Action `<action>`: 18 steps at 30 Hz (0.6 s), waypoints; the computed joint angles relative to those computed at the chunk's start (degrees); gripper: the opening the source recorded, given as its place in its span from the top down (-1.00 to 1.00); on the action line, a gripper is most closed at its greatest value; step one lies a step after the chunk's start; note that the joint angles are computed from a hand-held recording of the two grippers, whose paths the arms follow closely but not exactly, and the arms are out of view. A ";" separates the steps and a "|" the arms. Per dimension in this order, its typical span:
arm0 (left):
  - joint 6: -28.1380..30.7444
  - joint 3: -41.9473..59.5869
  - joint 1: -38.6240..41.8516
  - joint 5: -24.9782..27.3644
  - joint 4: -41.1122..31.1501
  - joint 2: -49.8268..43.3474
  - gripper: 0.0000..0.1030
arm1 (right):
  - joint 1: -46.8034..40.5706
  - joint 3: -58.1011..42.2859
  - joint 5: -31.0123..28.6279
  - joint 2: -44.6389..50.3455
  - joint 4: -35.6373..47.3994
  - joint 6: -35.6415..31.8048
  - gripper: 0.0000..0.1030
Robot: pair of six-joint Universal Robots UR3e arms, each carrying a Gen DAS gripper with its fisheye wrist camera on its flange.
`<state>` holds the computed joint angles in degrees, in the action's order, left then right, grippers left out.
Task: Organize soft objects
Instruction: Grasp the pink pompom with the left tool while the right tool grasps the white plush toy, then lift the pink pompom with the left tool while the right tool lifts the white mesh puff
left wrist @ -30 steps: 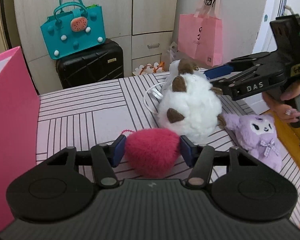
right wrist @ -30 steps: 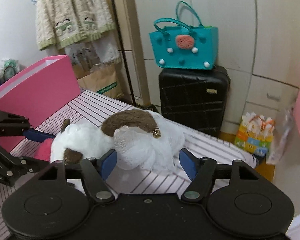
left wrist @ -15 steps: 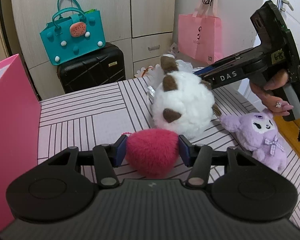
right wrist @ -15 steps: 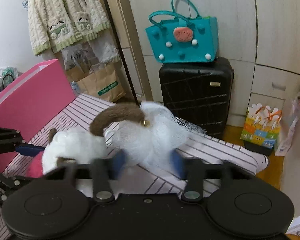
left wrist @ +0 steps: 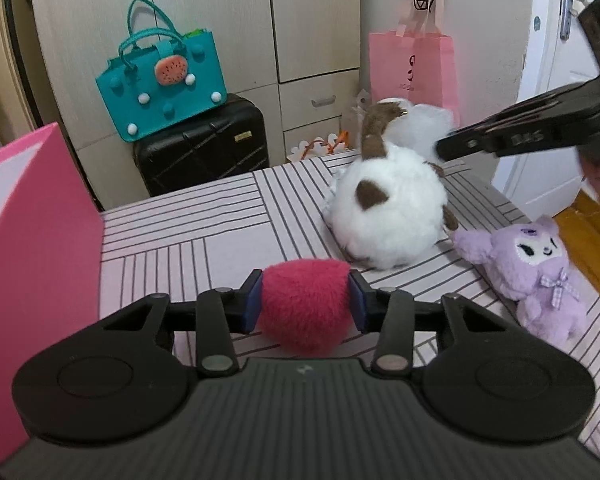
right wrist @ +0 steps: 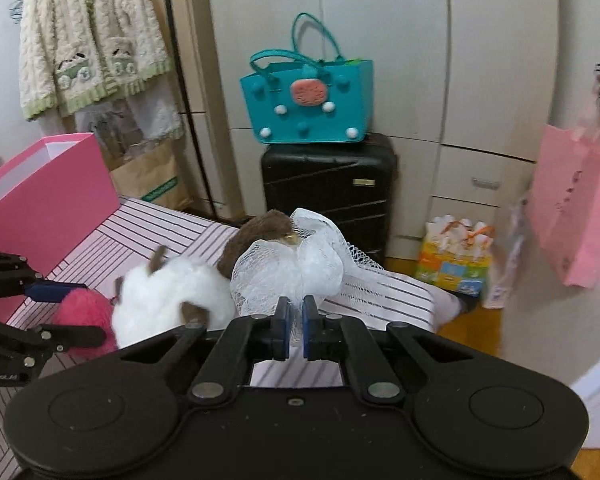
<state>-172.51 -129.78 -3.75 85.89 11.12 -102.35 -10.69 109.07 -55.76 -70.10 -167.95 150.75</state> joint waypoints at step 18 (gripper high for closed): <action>0.61 -7.77 4.75 -6.47 -12.09 18.24 0.22 | -1.85 16.03 -6.58 -22.21 0.28 -0.34 0.91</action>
